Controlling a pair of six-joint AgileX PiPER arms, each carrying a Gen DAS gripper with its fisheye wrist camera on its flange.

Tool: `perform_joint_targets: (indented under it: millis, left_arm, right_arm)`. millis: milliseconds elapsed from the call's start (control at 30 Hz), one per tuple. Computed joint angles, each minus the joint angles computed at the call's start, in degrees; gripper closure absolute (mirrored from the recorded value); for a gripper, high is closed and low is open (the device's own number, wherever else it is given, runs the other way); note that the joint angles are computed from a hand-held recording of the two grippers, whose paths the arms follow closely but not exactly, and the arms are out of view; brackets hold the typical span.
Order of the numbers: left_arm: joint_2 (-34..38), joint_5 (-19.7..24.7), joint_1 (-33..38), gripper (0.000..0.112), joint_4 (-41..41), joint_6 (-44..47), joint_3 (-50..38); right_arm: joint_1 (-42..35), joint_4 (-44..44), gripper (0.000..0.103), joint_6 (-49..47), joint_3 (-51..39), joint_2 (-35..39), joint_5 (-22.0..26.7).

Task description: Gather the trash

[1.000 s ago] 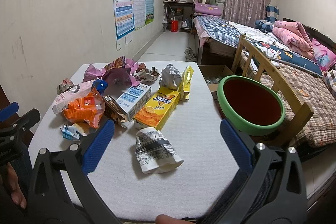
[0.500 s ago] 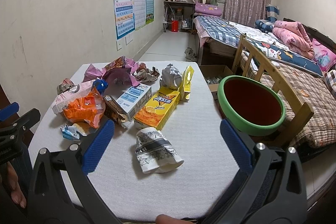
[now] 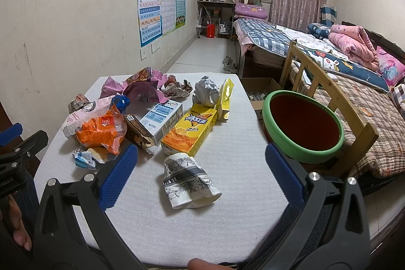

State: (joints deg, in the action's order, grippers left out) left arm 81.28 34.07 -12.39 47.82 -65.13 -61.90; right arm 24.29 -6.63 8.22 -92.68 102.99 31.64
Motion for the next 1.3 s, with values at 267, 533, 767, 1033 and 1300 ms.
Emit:
perform_joint_targets:
  millis: [267,533,767,1033,1300]
  left_arm:
    - [0.1,-0.1,0.2,0.017,-0.2,0.2,0.0]
    - [0.1,-0.2,0.2,0.017,-0.3,0.4,-0.1]
    - [0.1,-0.2,0.5,0.017,-0.6,0.4,0.3]
    - [1.7,0.0,2.2,0.017,-5.8,5.3,-1.6]
    - [7.7,1.6,9.6,0.017,-23.5,24.6,-10.4]
  right_arm:
    - [0.0,0.0,0.004,0.1,0.0,0.0,0.0]
    - [-0.2,0.7,0.004,-0.7,-0.1,0.2,0.5]
    - [-0.4,1.7,0.004,-1.4,-1.1,0.9,1.8]
    - [-0.9,6.1,0.004,-5.2,-7.0,4.3,7.0]
    - [-2.7,11.2,0.004,-9.4,-21.5,12.6,17.8]
